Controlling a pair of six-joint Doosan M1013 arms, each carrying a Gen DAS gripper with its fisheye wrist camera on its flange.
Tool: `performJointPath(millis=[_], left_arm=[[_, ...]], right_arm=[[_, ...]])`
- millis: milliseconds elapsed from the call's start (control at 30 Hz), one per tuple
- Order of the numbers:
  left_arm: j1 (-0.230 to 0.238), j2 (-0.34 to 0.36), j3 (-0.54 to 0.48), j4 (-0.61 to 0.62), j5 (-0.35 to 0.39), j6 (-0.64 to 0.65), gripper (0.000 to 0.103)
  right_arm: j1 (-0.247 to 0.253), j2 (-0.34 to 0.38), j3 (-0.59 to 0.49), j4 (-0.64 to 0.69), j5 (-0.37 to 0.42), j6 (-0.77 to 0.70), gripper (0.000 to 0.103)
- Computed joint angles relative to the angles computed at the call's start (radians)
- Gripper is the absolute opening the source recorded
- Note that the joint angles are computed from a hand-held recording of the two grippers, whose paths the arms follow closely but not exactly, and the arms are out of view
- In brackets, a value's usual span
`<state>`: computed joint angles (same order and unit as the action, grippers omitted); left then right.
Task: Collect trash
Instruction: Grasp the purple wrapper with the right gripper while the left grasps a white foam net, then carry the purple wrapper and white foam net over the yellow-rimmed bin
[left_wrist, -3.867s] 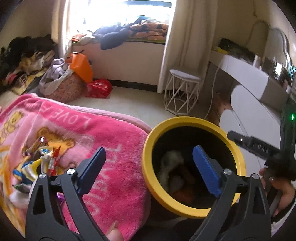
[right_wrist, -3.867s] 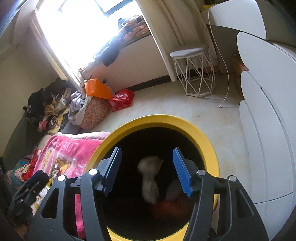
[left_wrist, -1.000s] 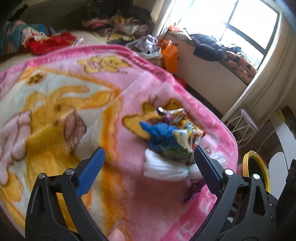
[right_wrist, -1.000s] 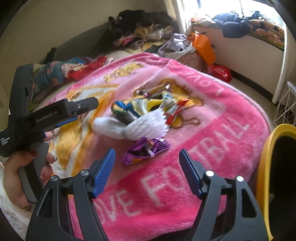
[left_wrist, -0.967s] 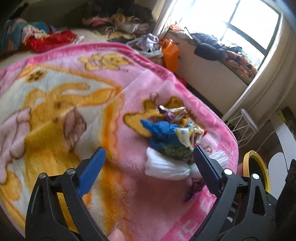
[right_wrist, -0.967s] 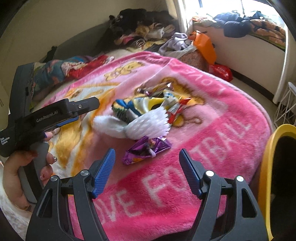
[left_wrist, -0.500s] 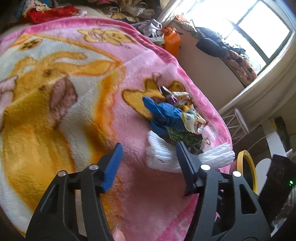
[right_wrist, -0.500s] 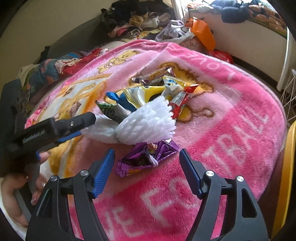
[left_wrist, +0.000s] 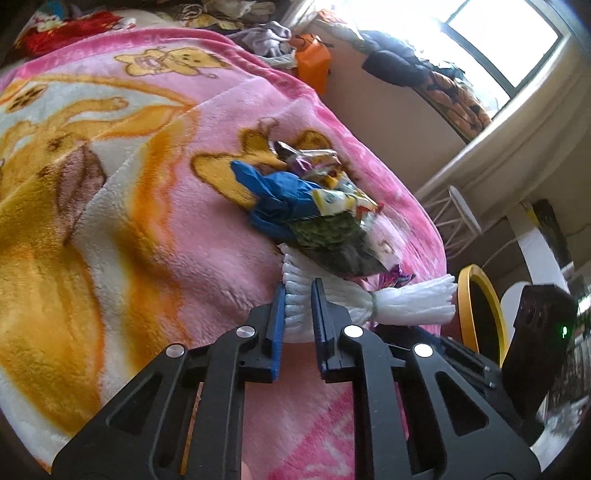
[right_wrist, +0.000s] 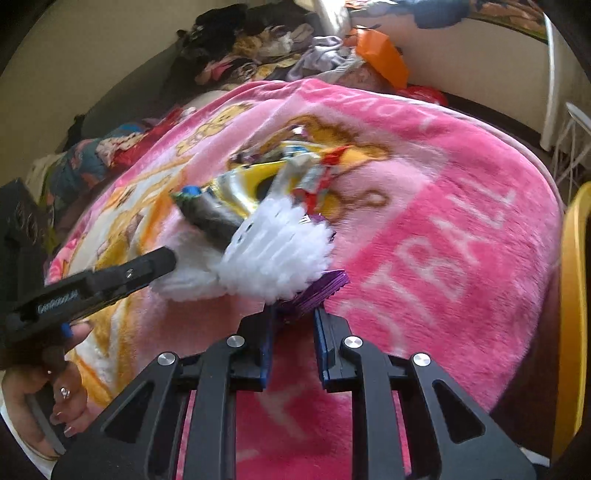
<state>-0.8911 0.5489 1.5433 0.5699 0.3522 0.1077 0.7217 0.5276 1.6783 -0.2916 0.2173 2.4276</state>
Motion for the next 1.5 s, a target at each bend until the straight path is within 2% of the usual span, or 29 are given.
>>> performJointPath(millis=[33, 300, 667, 967, 1500], left_arm=[[-0.002, -0.001, 0.001, -0.003, -0.001, 0.008, 0.007], [-0.015, -0.013, -0.005, 0.022, -0.009, 0.020, 0.006], [-0.033, -0.038, -0.019, 0.181, -0.029, -0.096, 0.005], [-0.045, -0.038, -0.043, 0.266, -0.017, -0.149, 0.005], [-0.065, -0.024, -0.096, 0.325, 0.000, -0.130, 0.005]], right_arm=[[-0.001, -0.006, 0.009, -0.057, -0.002, 0.065, 0.013], [-0.011, -0.044, 0.061, -0.406, 0.001, 0.451, 0.013], [-0.013, -0.100, 0.113, -0.824, 0.041, 0.883, 0.012], [-0.008, -0.141, 0.148, -1.028, 0.083, 1.082, 0.012], [0.004, -0.202, 0.213, -1.245, 0.151, 1.344, 0.012]])
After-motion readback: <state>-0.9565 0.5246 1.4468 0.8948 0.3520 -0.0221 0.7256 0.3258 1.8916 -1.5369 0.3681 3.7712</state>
